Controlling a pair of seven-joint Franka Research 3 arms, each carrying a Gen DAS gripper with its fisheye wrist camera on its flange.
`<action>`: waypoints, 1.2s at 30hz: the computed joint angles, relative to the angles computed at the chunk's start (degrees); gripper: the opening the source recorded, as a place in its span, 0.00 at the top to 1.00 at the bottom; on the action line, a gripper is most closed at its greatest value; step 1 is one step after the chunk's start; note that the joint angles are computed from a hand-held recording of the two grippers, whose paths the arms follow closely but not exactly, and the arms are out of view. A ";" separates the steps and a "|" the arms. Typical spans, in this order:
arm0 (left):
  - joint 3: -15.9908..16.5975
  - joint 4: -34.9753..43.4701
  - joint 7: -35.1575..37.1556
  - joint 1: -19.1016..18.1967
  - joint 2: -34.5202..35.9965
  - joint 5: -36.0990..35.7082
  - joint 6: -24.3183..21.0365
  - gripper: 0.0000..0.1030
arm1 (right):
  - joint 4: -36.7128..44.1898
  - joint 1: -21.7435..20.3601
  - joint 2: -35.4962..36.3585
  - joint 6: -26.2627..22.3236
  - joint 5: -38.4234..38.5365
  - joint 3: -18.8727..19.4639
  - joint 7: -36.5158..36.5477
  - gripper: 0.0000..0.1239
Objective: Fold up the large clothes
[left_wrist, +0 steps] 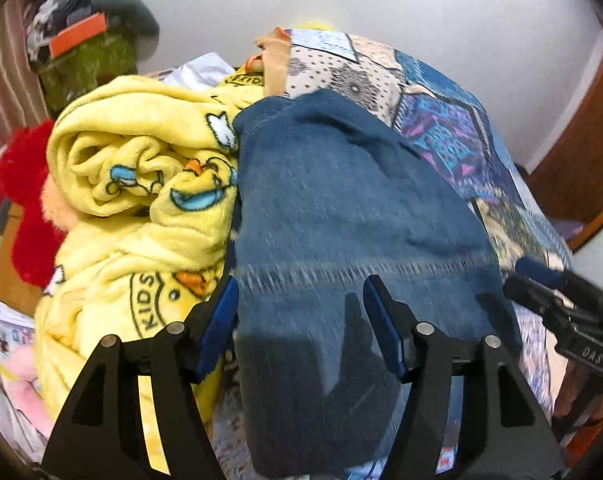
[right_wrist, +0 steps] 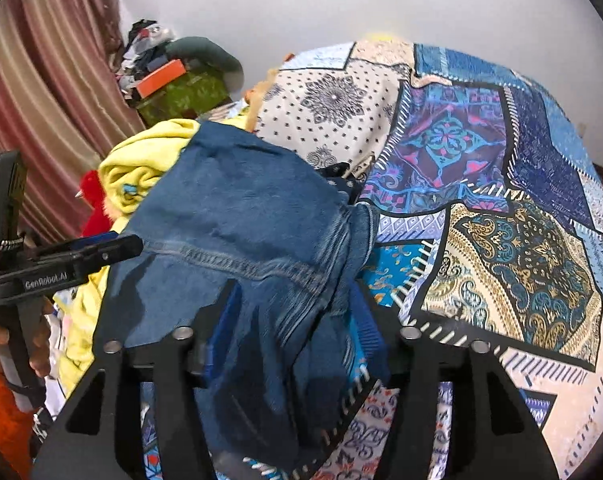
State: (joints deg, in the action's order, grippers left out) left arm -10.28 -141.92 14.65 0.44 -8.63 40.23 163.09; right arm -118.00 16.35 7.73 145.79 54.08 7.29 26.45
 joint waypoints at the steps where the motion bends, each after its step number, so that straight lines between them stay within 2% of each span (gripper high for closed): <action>1: -0.31 -0.08 -0.05 -0.24 -0.25 0.12 -0.37 0.37 | -0.67 0.01 -0.43 0.34 0.35 0.10 -0.62 0.55; 7: -2.77 -0.92 -2.77 -2.58 -0.58 2.01 -6.54 0.28 | -1.75 0.61 0.29 -0.35 -6.62 -0.53 3.89 0.54; 8: -3.09 -1.97 -5.59 -2.51 -1.11 3.78 -6.00 0.25 | -2.28 0.57 0.13 0.12 -7.39 -0.57 4.04 0.54; 10: -2.98 -3.61 -7.82 -2.98 -1.94 4.32 -4.91 0.18 | -3.62 0.18 -0.62 0.65 -7.93 -0.66 2.99 0.47; 12: -3.43 -5.63 -9.19 -3.53 -3.43 4.42 -5.08 0.18 | -5.37 -0.31 -2.09 1.37 -7.09 -0.84 1.48 0.43; 19: -5.36 -8.16 -12.31 -6.04 -8.84 1.27 -9.38 0.18 | -8.67 -1.59 -6.97 -2.24 -6.37 -2.90 -0.09 0.43; 28: -10.72 -6.02 -14.35 -8.83 -22.24 1.52 -18.31 0.18 | -13.10 -1.80 -19.92 -8.45 3.90 -7.55 -8.67 0.43; 33: -15.89 -1.90 -16.17 -10.04 -29.10 4.89 -24.94 0.18 | -16.13 -1.09 -29.74 -12.40 11.19 -11.64 -14.09 0.43; 36: -18.97 0.47 -18.37 -10.57 -31.98 7.08 -27.78 0.18 | -17.32 -1.08 -34.78 -17.36 13.30 -14.27 -15.39 0.43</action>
State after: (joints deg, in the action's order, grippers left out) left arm -29.25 -141.45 -3.72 -10.13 -40.61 47.31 135.31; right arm -135.32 15.27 -27.06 128.43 67.37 -6.97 11.07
